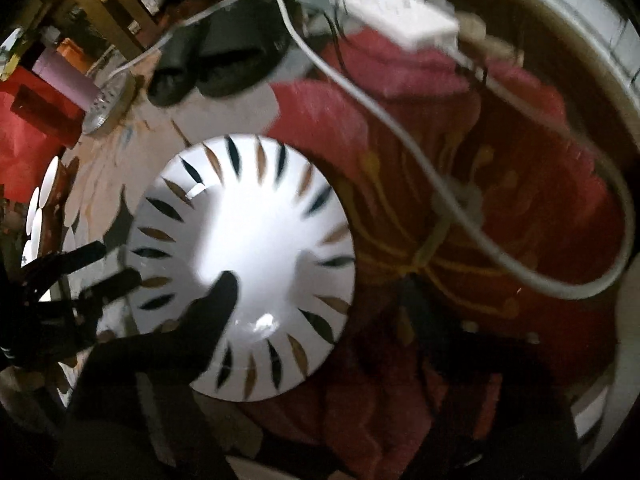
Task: Organize plates and bowls
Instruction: 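Lift the leaf-pattern plate with the right tool and set it beside the slippers, then move the right tool to the larger lovable bear plate and grip its rim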
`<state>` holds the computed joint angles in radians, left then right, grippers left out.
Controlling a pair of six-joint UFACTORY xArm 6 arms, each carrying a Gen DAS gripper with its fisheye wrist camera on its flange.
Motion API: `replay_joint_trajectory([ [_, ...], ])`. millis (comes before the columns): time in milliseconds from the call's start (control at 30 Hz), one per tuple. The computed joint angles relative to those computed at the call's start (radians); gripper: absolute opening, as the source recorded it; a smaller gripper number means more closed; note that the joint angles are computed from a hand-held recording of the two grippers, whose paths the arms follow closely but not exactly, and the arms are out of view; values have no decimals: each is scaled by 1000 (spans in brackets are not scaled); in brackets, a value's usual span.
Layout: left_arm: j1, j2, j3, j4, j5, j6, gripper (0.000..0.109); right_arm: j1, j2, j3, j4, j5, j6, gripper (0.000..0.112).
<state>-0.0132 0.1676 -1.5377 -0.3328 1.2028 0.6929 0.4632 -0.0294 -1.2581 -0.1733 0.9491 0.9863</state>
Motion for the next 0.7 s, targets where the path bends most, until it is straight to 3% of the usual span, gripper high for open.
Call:
replay_joint_trajectory([
  [200, 47, -18, -12, 23, -31, -47, 103, 5, 97, -106, 88, -31, -69, 103],
  [700, 175, 41, -123, 81, -16, -103, 103, 75, 321, -406, 155, -11, -134, 103],
])
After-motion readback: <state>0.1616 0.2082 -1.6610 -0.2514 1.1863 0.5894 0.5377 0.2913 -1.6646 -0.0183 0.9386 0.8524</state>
